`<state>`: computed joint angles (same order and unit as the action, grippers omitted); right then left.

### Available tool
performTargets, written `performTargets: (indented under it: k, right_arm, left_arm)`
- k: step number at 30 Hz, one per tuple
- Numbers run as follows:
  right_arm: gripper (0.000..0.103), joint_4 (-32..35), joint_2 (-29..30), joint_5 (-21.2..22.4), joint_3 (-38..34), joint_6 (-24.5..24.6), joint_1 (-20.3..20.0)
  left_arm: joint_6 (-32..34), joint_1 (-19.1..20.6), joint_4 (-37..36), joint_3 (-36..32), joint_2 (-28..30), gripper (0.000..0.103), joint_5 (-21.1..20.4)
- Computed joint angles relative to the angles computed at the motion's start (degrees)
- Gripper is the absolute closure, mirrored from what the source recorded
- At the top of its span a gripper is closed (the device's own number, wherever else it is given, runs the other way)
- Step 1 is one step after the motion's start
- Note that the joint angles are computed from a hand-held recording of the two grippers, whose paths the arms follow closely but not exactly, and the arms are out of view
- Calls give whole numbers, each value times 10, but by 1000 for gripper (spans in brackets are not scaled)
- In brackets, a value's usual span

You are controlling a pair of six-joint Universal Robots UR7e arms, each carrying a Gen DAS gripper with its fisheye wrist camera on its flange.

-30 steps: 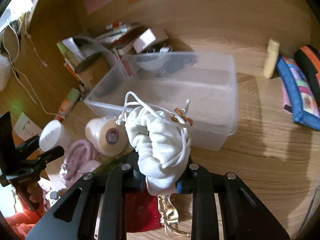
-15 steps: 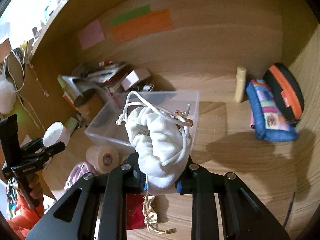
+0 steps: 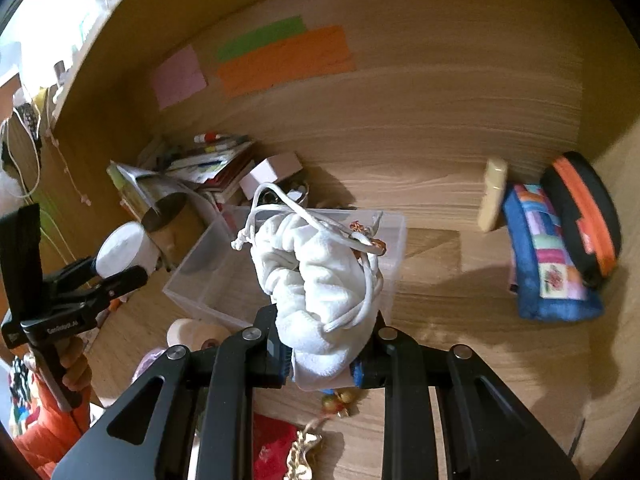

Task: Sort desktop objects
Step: 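Carry both items into the clear plastic bin and open both tools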

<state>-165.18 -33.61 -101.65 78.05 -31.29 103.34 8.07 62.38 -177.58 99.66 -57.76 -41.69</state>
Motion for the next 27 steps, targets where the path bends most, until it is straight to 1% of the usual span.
performTargets:
  k: [2,5,9,14,19,20,21,22,25,27]
  right_arm:
    - [83,20,13,-6,-20,-2,3]
    - [83,53,39,-27,-56,-10,8]
    - [83,99,66,-48,-94,-11,10]
    - [83,125,83,-61,-116,-11,8]
    - [83,149,98,-76,-137,-13,9]
    - [83,154,101,-78,-140,-14,9]
    - [83,157,103,-81,-143,-15,8]
    - [83,160,106,-85,-146,-16,9]
    - [82,165,112,-93,-151,-21,9]
    - [82,164,114,-94,-151,-25,8]
  left_arm:
    - [-7,9,29,-20,7,36,-12]
    - [-11,19,62,-46,20,36,-23]
    - [-2,30,83,-75,40,36,-26]
    - [-7,44,122,-111,61,36,-35]
    - [-12,51,158,-131,73,36,-38]
    - [-2,56,170,-139,75,36,-50]
    - [31,61,207,-141,67,36,-85]
    - [40,66,220,-151,70,36,-97]
    - [32,68,249,-165,78,36,-91]
    - [38,67,253,-169,83,36,-84]
